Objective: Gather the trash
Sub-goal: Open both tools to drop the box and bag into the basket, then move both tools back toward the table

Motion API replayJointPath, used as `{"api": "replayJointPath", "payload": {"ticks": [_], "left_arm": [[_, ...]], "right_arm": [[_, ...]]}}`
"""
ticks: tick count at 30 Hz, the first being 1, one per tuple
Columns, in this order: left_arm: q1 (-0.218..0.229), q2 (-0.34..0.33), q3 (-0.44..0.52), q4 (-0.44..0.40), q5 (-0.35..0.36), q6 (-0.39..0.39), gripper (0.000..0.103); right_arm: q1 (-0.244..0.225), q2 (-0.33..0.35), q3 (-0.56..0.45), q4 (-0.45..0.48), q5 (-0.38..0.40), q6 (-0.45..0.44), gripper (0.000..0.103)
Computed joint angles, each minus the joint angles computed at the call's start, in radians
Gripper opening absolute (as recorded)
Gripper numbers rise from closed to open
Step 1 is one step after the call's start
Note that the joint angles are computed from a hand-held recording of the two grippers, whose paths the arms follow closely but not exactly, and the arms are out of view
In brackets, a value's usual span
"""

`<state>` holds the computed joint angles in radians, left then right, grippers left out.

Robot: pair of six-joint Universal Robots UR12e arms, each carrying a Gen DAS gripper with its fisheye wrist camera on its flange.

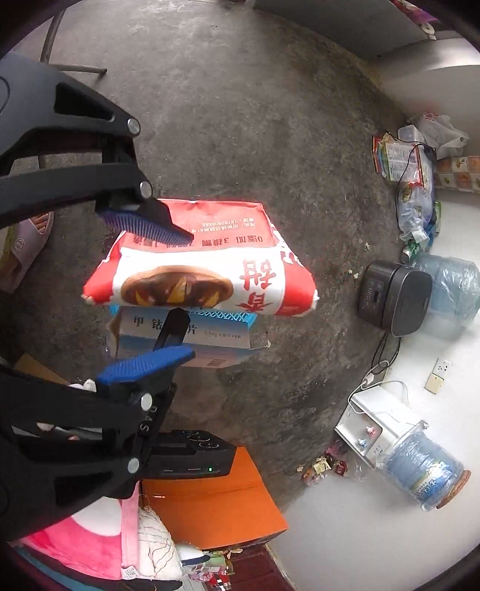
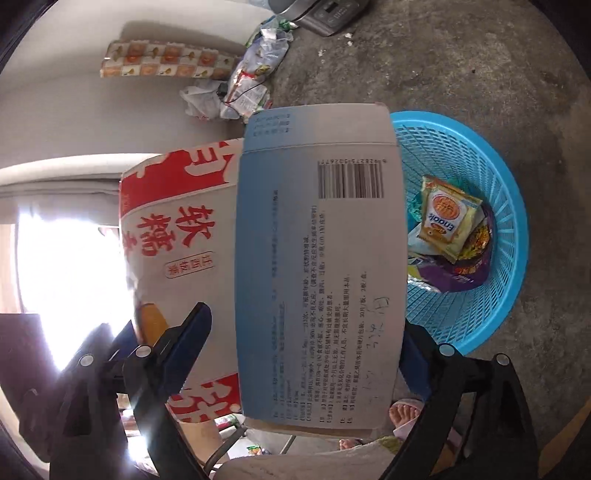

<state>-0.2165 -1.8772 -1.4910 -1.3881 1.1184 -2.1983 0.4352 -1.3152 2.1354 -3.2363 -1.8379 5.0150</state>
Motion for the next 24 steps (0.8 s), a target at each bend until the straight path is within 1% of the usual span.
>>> {"api": "replayJointPath", "payload": {"ticks": [2, 3, 5, 8, 11, 15, 17, 19, 20, 22, 23, 24], "left_arm": [[-0.015, -0.021, 0.003, -0.001, 0.031, -0.046, 0.058], [-0.016, -0.026, 0.003, -0.001, 0.037, -0.066, 0.058], [-0.008, -0.028, 0.004, -0.019, 0.015, -0.075, 0.058], [0.004, -0.02, 0.002, -0.017, 0.003, -0.066, 0.058], [0.019, -0.011, 0.01, -0.009, -0.027, -0.077, 0.058], [0.058, 0.024, 0.011, -0.01, -0.103, -0.059, 0.06], [0.085, 0.051, 0.006, -0.014, -0.153, -0.031, 0.065], [0.117, 0.08, 0.0, -0.025, -0.206, 0.009, 0.069], [0.134, 0.094, 0.0, -0.038, -0.229, 0.035, 0.07], [0.173, 0.124, -0.003, -0.057, -0.27, 0.082, 0.076], [0.196, 0.141, -0.007, -0.066, -0.296, 0.103, 0.078], [0.22, 0.157, -0.014, -0.064, -0.322, 0.116, 0.084]], "right_arm": [[-0.035, 0.004, 0.026, 0.074, 0.075, 0.039, 0.089], [-0.043, 0.011, 0.037, 0.083, 0.097, 0.067, 0.089], [-0.04, 0.023, 0.05, 0.077, 0.097, 0.108, 0.089], [-0.022, 0.033, 0.056, 0.053, 0.049, 0.122, 0.089], [0.001, 0.024, 0.05, 0.081, -0.001, 0.14, 0.089], [0.036, 0.007, 0.029, 0.107, -0.094, 0.161, 0.089], [0.055, -0.009, 0.0, 0.15, -0.153, 0.141, 0.089], [0.074, -0.025, -0.04, 0.2, -0.222, 0.089, 0.089], [0.085, -0.031, -0.064, 0.228, -0.257, 0.057, 0.089], [0.114, -0.043, -0.126, 0.305, -0.339, -0.015, 0.089], [0.129, -0.045, -0.162, 0.349, -0.379, -0.063, 0.089], [0.144, -0.045, -0.2, 0.393, -0.415, -0.116, 0.089]]}}
